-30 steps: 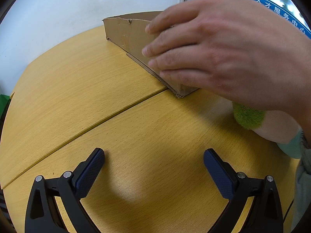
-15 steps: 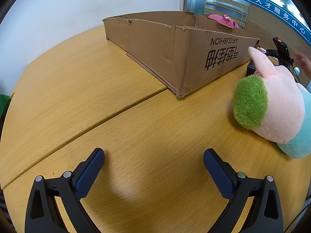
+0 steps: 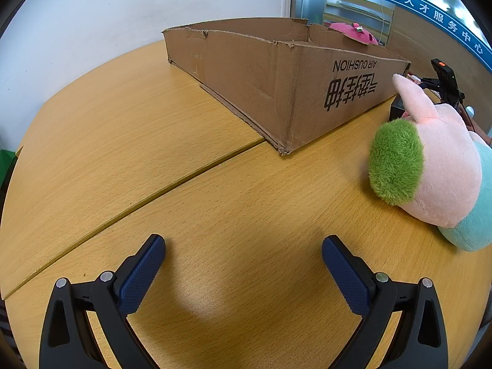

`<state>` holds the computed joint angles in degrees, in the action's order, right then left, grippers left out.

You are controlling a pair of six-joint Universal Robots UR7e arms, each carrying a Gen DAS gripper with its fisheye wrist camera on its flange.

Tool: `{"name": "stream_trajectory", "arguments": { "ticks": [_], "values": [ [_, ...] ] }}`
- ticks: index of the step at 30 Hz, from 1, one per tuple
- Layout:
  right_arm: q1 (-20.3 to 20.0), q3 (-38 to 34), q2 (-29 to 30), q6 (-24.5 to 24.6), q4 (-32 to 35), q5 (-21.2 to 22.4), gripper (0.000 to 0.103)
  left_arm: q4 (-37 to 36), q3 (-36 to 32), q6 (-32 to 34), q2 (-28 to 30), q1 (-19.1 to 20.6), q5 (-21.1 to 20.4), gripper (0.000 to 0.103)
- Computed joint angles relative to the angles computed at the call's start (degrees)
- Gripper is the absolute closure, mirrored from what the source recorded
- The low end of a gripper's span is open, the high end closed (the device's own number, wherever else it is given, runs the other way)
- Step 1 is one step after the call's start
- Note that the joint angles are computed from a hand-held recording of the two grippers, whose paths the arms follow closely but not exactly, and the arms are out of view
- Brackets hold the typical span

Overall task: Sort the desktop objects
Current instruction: 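Move both tools toward the plush pig on the table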

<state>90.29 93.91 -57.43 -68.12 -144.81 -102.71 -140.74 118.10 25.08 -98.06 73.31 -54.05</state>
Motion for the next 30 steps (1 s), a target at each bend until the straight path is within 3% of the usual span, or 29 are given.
{"name": "stream_trajectory", "arguments": {
  "ticks": [17,19,21,23,28,30],
  "values": [
    [0.0,-0.2,0.2,0.4,-0.1,-0.1,0.0,-0.1,0.1,-0.5,-0.2,-0.1,0.4,0.0],
    [0.6,1.4,0.6,5.1,-5.0,-1.6,0.0,0.0,0.1,-1.2,-0.3,-0.4,0.9,0.0],
    [1.9,3.9,1.3,14.9,-14.8,-6.4,0.0,-1.7,0.8,-2.3,0.3,-0.6,1.9,0.0],
    [2.7,5.7,1.6,20.5,-19.9,-9.7,0.0,-3.5,1.5,-3.0,1.0,-0.5,2.5,0.0],
    [4.4,5.8,1.8,25.0,-19.0,-14.5,0.001,-6.0,2.0,-6.3,2.8,-1.5,4.9,0.0],
    [5.0,7.3,1.3,27.5,-21.0,-17.3,0.001,-3.8,0.8,-8.7,3.6,-1.9,5.9,0.0]
  ]
}}
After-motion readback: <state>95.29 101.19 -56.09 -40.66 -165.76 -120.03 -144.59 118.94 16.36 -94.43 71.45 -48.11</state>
